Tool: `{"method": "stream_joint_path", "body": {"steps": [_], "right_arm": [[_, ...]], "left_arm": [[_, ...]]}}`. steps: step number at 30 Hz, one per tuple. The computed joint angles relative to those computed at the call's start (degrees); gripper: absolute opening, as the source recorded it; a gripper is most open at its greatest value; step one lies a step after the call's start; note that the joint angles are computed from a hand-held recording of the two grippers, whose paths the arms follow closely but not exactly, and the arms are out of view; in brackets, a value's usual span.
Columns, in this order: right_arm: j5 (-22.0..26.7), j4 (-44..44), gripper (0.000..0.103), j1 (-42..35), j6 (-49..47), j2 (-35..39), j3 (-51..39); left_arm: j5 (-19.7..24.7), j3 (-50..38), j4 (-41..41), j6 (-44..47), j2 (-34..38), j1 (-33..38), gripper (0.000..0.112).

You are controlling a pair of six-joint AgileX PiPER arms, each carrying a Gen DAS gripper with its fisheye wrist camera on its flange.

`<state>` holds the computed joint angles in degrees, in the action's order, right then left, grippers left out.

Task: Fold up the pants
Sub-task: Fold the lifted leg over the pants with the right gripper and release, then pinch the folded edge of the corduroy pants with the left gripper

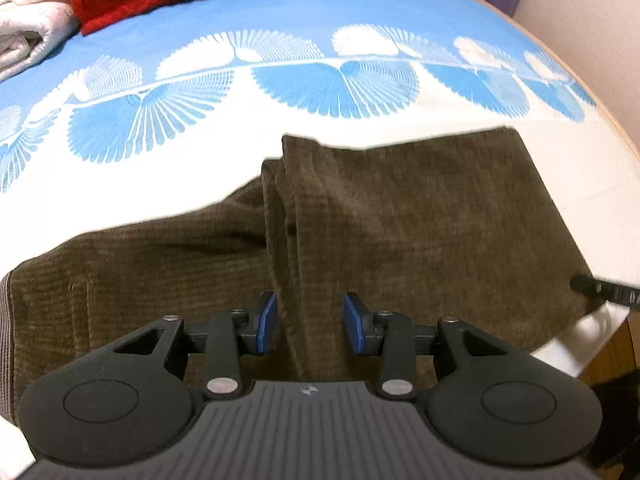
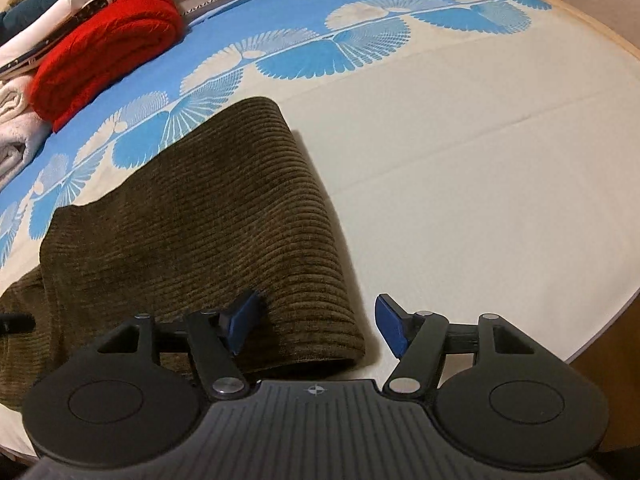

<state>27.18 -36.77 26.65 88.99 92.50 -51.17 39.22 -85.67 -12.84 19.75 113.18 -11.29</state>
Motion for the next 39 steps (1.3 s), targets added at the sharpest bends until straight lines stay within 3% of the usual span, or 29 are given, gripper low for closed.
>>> {"method": "stream_joint_path", "body": {"steps": [7,13,16,18,20,22,23,24,28,30,33,36,39], "right_arm": [[-2.07,2.62,0.068,-1.64,-3.11,1.63,-0.43],[-3.69,3.23,0.069,-2.4,-4.11,1.88,0.22],[-4.1,3.28,0.069,-2.51,-4.55,1.86,0.41],[-4.66,3.49,0.069,-2.74,-5.18,1.74,0.74],[-5.33,4.15,0.068,-3.05,-5.92,1.66,1.15],[-6.59,5.07,0.066,-3.57,-6.05,1.48,1.79],[-7.69,5.68,0.058,-3.92,-6.42,1.33,2.2],[-7.97,5.62,0.056,-3.9,-6.48,1.25,2.25],[-4.62,-2.52,0.039,-0.54,-0.1,1.27,0.84],[-1.95,-7.98,0.033,2.0,4.02,0.93,-0.1],[6.21,-23.22,0.028,9.6,10.4,1.19,-2.84],[12.22,-39.58,0.027,18.62,11.53,2.52,-5.22],[10.88,-49.02,0.027,24.25,8.16,4.89,-7.45]], "left_arm": [[-6.31,-1.53,-0.73,-1.15,1.5,-2.7,0.04],[-9.82,-2.71,-5.14,1.64,3.29,-2.78,0.024],[-6.92,-7.85,8.46,-10.4,8.25,-4.16,0.015],[0.44,-14.45,17.64,-19.53,13.67,-4.6,0.014],[5.48,-18.85,18.47,-23.41,16.71,-3.72,0.014],[5.46,-19.44,15.9,-22.55,16.29,-2.9,0.014],[4.03,-18.26,15.73,-22.26,15.19,-2.82,0.014],[2.66,-17.1,15.52,-22.0,14.03,-2.76,0.015],[0.57,-15.03,12.73,-20.07,10.71,-2.32,0.02],[0.55,-15.03,8.48,-16.91,9.39,-1.57,0.03],[4.64,-16.05,-7.65,-3.94,7.7,1.15,0.044],[14.68,-19.24,-24.15,7.84,8.42,4.43,0.057],[26.55,-24.27,-36.36,13.74,11.27,6.55,0.075]]}}
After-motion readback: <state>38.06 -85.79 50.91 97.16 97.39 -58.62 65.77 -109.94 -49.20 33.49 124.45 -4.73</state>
